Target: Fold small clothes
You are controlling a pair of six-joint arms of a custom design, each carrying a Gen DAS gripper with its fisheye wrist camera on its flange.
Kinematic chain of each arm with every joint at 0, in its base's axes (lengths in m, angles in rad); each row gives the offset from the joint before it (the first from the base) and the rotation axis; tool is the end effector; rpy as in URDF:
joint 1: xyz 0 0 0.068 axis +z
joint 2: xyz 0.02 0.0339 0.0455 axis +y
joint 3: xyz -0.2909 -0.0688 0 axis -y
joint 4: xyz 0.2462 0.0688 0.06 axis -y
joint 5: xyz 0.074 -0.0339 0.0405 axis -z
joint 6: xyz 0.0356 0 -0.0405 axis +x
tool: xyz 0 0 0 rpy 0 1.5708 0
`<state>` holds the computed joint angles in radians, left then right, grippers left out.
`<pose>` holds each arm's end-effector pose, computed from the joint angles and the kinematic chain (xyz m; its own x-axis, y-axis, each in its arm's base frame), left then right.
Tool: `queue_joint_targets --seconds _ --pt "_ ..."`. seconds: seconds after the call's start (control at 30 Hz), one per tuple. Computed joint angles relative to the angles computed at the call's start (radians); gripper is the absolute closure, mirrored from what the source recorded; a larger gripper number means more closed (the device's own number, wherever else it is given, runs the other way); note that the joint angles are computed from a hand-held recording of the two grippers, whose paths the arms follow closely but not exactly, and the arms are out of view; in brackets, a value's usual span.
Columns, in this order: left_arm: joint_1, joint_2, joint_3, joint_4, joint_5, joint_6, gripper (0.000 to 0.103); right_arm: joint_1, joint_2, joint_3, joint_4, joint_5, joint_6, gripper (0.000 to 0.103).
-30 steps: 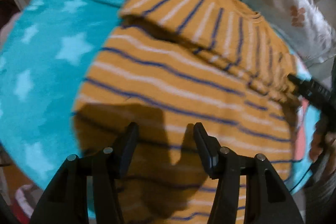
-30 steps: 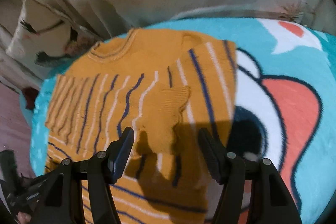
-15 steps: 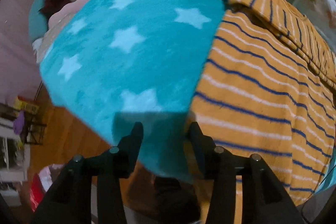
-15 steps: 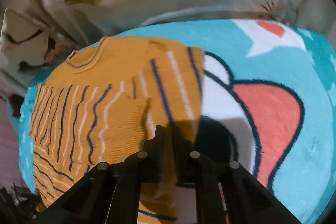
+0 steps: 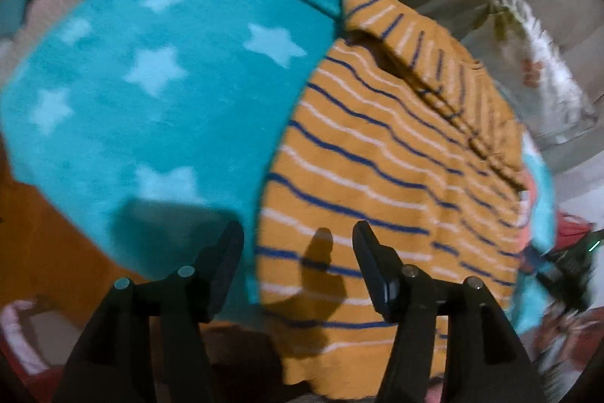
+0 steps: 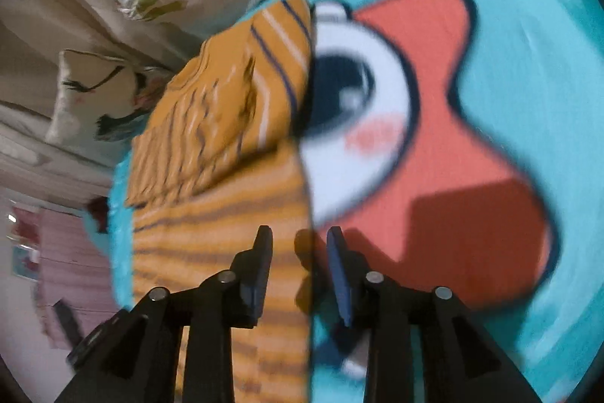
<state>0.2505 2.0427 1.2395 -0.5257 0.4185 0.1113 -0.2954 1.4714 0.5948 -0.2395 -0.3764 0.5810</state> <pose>0.3832 0.0831 0.1337 -0.9494 -0.1382 -0.2819 -0.0269 0.9304 -0.3655 0.2351 -0.0579 0.1559 -0.6546 0.7327 -0.1859 0.5690 0.6395 0.5171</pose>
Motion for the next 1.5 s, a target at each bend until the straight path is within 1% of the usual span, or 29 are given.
queue_joint_targets --seconds 0.03,0.1,0.17,0.2,0.23,0.27,0.33,0.37,0.47,0.5,0.57,0.67,0.73,0.83,0.87,0.9,0.97,1.0,1.03,1.1,1.13,1.17,1.3,1.33,1.43,1.5 --pt "0.005 0.04 0.035 -0.033 0.044 0.012 0.044 0.018 -0.032 -0.046 0.023 -0.002 0.032 0.07" --pt "0.001 0.067 0.053 -0.058 0.069 0.032 0.044 0.068 -0.084 -0.151 0.102 -0.018 0.128 0.07" --pt "-0.001 0.064 0.041 -0.055 0.096 0.067 0.044 0.112 -0.136 -0.249 0.215 -0.044 0.23 0.07" --pt "-0.001 0.073 0.053 -0.079 0.116 0.088 0.044 0.142 -0.161 -0.288 0.262 -0.044 0.289 0.069" --pt "0.005 0.08 0.057 -0.111 0.153 0.113 0.044 0.187 -0.184 -0.334 0.327 -0.038 0.365 0.069" --pt "0.014 0.092 0.064 -0.144 0.197 0.134 0.044 0.214 -0.193 -0.362 0.373 -0.04 0.41 0.068" --pt "0.019 0.094 0.04 -0.167 0.239 0.17 0.045 0.295 -0.194 -0.433 0.516 -0.027 0.533 0.066" --pt "0.02 0.091 0.025 -0.163 0.248 0.185 0.045 0.353 -0.198 -0.466 0.58 0.006 0.598 0.066" --pt "0.022 0.05 -0.045 -0.154 0.262 0.233 0.045 0.524 -0.212 -0.528 0.699 0.14 0.756 0.066" --pt "0.02 0.045 -0.056 -0.151 0.266 0.238 0.045 0.567 -0.19 -0.539 0.749 0.168 0.8 0.066" --pt "0.023 0.034 -0.076 -0.153 0.271 0.261 0.045 0.64 -0.166 -0.545 0.793 0.22 0.85 0.066" --pt "0.029 0.027 -0.09 -0.157 0.273 0.277 0.045 0.711 -0.146 -0.535 0.796 0.281 0.888 0.066" --pt "0.033 0.021 -0.102 -0.159 0.274 0.29 0.045 0.76 -0.163 -0.529 0.761 0.329 0.909 0.066" --pt "0.035 0.009 -0.122 -0.15 0.265 0.303 0.045 0.812 -0.157 -0.479 0.679 0.388 0.919 0.066" --pt "0.033 0.004 -0.128 -0.144 0.255 0.304 0.05 0.823 -0.154 -0.475 0.672 0.398 0.926 0.066" --pt "0.027 -0.006 -0.138 -0.128 0.233 0.296 0.066 0.841 -0.148 -0.475 0.671 0.413 0.944 0.066" --pt "0.014 -0.014 -0.144 -0.114 0.17 0.294 0.091 0.867 -0.119 -0.478 0.691 0.43 0.982 0.066" --pt "0.016 -0.011 -0.139 -0.118 0.155 0.295 0.092 0.87 -0.099 -0.477 0.705 0.431 0.996 0.066" --pt "0.024 -0.008 -0.131 -0.128 0.16 0.296 0.092 0.872 -0.084 -0.47 0.695 0.431 1.014 0.075" --pt "0.037 -0.022 -0.137 -0.126 0.145 0.303 0.094 0.869 -0.086 -0.446 0.637 0.431 1.021 0.089" --pt "0.05 -0.037 -0.143 -0.127 0.146 0.318 0.094 0.875 -0.097 -0.435 0.608 0.44 1.022 0.091" --pt "0.058 -0.046 -0.149 -0.129 0.146 0.33 0.095 0.883 -0.116 -0.414 0.552 0.453 1.021 0.092" --pt "0.125 -0.118 -0.18 -0.165 0.151 0.438 0.095 0.961 -0.213 -0.377 0.407 0.539 1.054 0.094" --pt "0.151 -0.141 -0.186 -0.187 0.158 0.48 0.095 0.978 -0.233 -0.373 0.384 0.554 1.063 0.094" --pt "0.198 -0.167 -0.158 -0.262 0.178 0.551 0.095 1.052 -0.306 -0.371 0.311 0.613 1.108 0.095" --pt "0.23 -0.167 -0.129 -0.326 0.192 0.599 0.095 1.179 -0.352 -0.354 0.228 0.688 1.2 0.095"
